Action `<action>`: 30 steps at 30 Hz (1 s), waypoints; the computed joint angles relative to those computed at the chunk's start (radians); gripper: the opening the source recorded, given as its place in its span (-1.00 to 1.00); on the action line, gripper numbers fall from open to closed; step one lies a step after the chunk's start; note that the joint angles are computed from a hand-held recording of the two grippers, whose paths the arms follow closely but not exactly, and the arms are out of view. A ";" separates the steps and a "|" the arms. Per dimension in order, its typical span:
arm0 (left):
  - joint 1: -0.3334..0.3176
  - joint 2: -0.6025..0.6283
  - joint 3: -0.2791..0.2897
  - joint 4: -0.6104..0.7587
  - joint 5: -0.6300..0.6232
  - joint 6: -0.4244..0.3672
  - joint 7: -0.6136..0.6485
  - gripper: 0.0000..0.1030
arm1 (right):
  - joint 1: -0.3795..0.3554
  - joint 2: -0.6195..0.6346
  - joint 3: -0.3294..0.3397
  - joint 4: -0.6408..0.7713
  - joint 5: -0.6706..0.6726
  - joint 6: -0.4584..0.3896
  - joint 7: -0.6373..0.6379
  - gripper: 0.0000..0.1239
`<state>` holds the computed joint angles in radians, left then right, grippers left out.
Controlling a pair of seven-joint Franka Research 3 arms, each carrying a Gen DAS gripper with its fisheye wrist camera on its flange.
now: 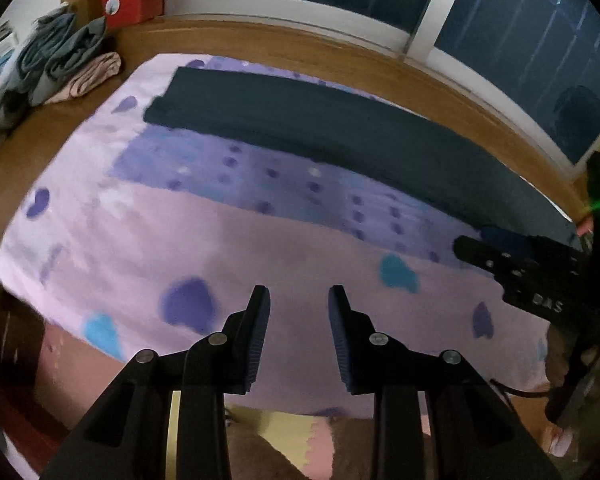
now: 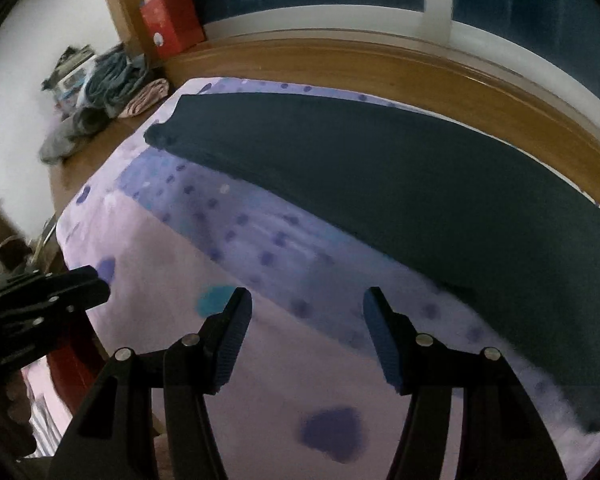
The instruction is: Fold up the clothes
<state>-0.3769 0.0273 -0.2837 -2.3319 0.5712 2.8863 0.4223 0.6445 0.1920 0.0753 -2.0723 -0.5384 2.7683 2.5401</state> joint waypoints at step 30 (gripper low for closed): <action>0.288 0.103 0.037 0.114 -1.002 -0.059 1.350 -0.41 | 0.252 0.752 -0.101 1.114 0.294 -0.375 -0.076 -0.05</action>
